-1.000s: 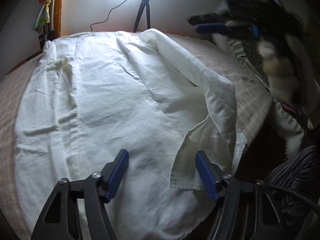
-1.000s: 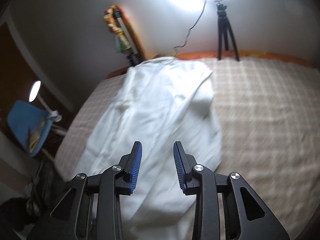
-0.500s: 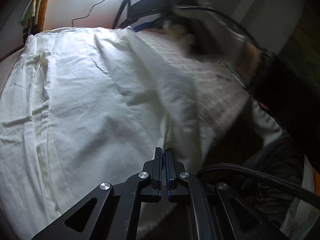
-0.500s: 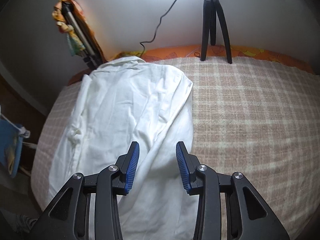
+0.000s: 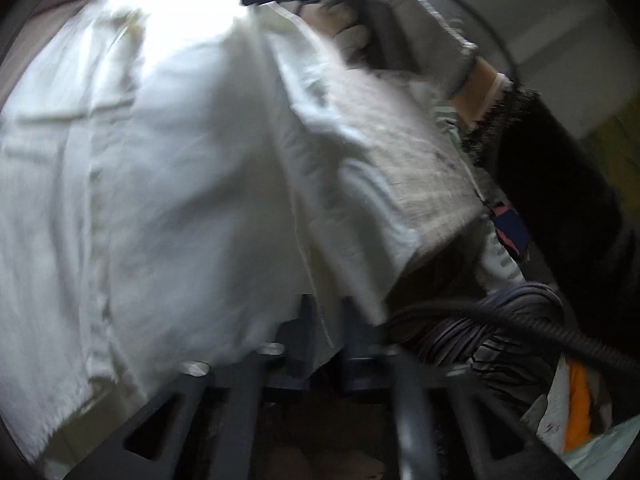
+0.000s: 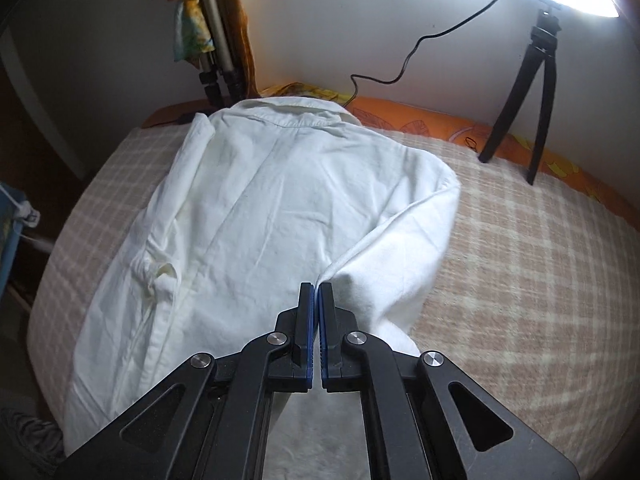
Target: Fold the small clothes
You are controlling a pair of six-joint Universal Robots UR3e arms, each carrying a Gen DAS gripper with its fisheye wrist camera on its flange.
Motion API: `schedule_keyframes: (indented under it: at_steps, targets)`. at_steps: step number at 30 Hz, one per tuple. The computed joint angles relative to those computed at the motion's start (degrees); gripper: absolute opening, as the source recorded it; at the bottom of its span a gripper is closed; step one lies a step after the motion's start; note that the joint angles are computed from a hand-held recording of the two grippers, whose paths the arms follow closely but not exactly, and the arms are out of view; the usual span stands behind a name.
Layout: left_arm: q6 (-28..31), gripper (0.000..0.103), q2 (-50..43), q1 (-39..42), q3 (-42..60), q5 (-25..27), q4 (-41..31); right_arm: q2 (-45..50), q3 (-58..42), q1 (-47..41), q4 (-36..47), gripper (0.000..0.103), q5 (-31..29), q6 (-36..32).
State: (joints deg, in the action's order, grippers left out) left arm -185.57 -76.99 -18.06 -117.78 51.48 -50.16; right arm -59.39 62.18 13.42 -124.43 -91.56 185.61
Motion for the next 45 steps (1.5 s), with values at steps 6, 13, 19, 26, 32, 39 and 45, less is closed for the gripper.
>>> schedule_keyframes:
  at_steps: [6, 13, 19, 26, 32, 39, 45]
  targets:
    - [0.7, 0.035, 5.8, -0.8, -0.2, 5.5, -0.4, -4.2, 7.1, -2.6, -2.8, 0.024, 3.8, 1.8]
    - [1.9, 0.038, 10.8, -0.8, -0.4, 8.7, -0.6, -31.5, 34.1, -7.5, -8.5, 0.024, 9.6, 3.9]
    - [1.3, 0.055, 11.2, -2.2, 0.3, 11.3, 1.0, -53.9, 53.3, -6.2, -3.6, 0.024, 11.8, 6.0]
    - [-2.6, 0.069, -1.4, -16.6, 7.0, 24.1, 10.6, -54.4, 63.3, 0.5, -6.9, 0.024, 10.5, 11.7]
    - [-2.8, 0.069, -9.7, -23.7, 11.5, 33.7, 12.6, -50.7, 66.2, 1.1, -13.4, 0.024, 12.3, 14.6]
    - [-4.3, 0.033, -8.6, -21.2, 9.1, 36.9, 11.6, -47.2, 66.3, 4.1, -17.8, 0.004, 12.1, 15.1]
    - [-6.9, 0.019, 0.1, -13.9, 2.4, 30.8, 10.1, -52.7, 66.3, 2.3, -13.5, 0.001, 12.7, 14.0]
